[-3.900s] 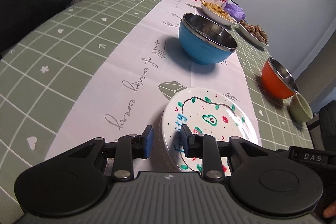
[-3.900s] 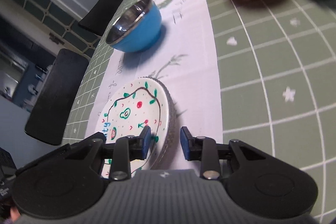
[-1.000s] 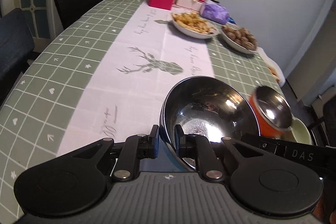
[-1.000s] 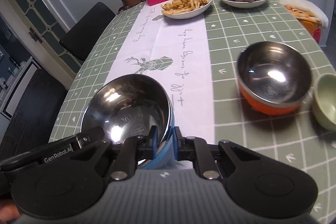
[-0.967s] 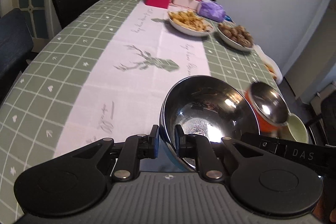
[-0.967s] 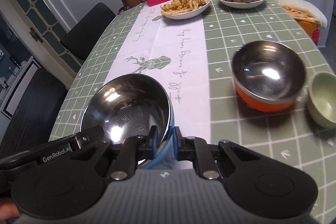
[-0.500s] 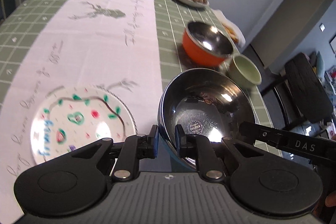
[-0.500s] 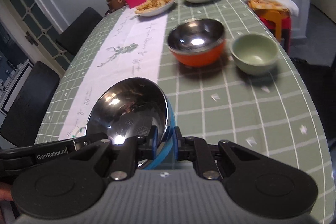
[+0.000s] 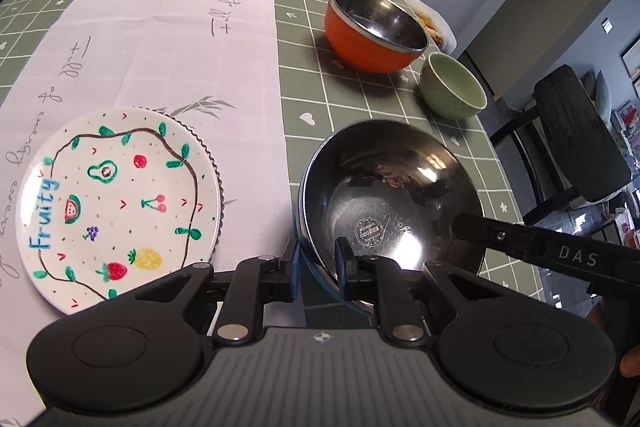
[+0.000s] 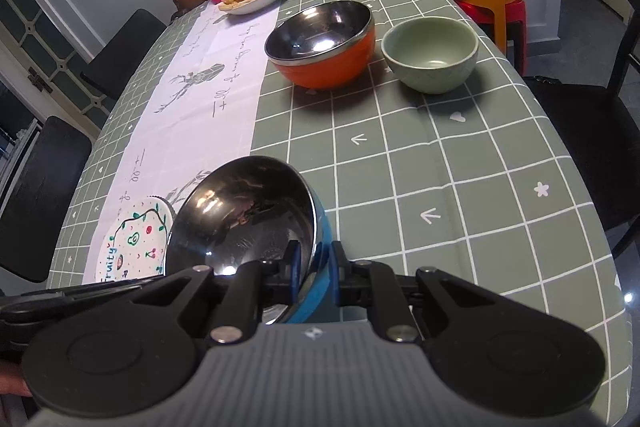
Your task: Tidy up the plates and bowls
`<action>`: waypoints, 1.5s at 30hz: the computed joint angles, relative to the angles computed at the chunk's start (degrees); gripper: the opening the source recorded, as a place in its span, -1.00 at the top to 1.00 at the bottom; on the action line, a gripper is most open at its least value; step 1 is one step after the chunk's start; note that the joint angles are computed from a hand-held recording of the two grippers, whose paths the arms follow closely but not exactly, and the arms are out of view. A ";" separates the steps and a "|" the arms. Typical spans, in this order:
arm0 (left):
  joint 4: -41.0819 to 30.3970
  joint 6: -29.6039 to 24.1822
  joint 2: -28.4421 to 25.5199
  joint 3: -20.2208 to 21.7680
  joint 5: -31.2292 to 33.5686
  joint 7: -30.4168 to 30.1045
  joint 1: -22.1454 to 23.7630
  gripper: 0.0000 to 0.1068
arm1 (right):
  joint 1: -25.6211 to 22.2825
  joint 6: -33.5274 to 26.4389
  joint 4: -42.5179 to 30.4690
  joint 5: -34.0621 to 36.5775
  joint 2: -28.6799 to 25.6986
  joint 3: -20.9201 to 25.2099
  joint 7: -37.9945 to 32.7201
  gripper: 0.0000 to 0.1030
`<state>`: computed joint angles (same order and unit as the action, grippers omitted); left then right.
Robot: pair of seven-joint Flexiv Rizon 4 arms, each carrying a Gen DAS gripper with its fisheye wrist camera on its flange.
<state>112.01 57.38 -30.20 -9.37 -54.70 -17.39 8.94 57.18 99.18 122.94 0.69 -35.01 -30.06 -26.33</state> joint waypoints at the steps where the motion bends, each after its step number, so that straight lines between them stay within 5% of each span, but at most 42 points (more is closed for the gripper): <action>1: 0.22 0.66 0.12 -0.21 -0.48 0.61 -0.07 0.64 | -0.11 -0.30 -0.12 -0.05 -0.03 0.15 0.04 0.75; 17: -0.67 -1.95 -0.51 -0.55 -2.53 5.90 0.01 0.52 | -0.95 -0.63 -0.39 -1.24 -0.81 0.06 3.54 0.68; 23: 0.79 1.08 0.46 -2.41 -9.88 14.56 0.09 0.10 | 0.92 0.51 -0.12 0.27 -1.26 -1.84 2.66 0.55; 30: 0.17 -0.94 1.05 -1.57 -16.48 21.19 -1.01 -0.03 | 4.68 2.46 0.20 3.49 -2.57 -5.72 1.34 0.41; 34: -1.96 -1.97 0.09 -0.54 -16.90 20.34 -1.42 -0.03 | 7.26 4.07 0.18 6.88 -3.67 -8.66 1.14 0.39; 45: -10.02 -3.59 -3.00 -1.30 -10.82 12.09 -1.45 -0.03 | 4.69 3.34 -4.60 8.61 -4.26 -10.69 -2.39 0.38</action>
